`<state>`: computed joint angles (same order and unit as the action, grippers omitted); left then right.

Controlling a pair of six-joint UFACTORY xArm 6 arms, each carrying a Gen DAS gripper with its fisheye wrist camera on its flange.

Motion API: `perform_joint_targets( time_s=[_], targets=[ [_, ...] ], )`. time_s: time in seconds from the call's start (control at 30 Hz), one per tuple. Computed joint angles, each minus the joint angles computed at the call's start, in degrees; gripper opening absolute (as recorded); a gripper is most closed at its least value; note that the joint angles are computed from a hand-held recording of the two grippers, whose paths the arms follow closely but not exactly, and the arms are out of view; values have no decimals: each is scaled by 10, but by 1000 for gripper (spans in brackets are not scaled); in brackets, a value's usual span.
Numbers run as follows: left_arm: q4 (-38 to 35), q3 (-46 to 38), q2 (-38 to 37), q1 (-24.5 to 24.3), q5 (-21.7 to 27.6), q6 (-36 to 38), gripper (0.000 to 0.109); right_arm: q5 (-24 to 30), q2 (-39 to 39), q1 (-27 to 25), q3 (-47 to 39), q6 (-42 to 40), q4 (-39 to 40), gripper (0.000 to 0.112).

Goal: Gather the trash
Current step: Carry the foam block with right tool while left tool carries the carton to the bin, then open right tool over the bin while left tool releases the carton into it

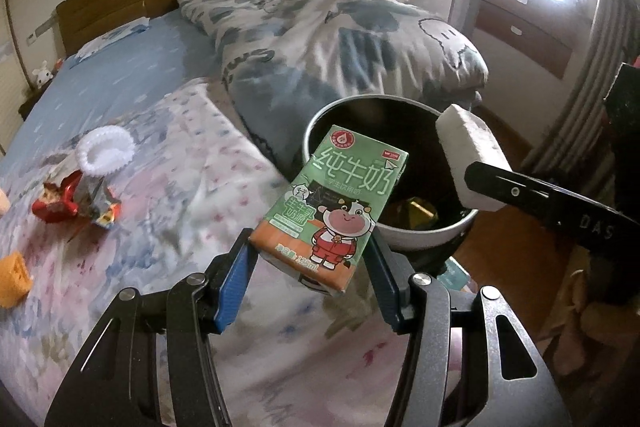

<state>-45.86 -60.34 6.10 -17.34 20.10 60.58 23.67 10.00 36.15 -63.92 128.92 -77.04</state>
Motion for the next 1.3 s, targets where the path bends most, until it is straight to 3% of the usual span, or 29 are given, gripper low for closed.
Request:
perform_joint_targets(
  time_s=[0.73,1.3],
  targets=[
    [90,-48,47,-39,-15,-96,54,-44,-11,-54,21,14,-24,52],
    [123,-97,89,-39,11,-143,54,-75,6,-78,10,-18,-5,53]
  ],
)
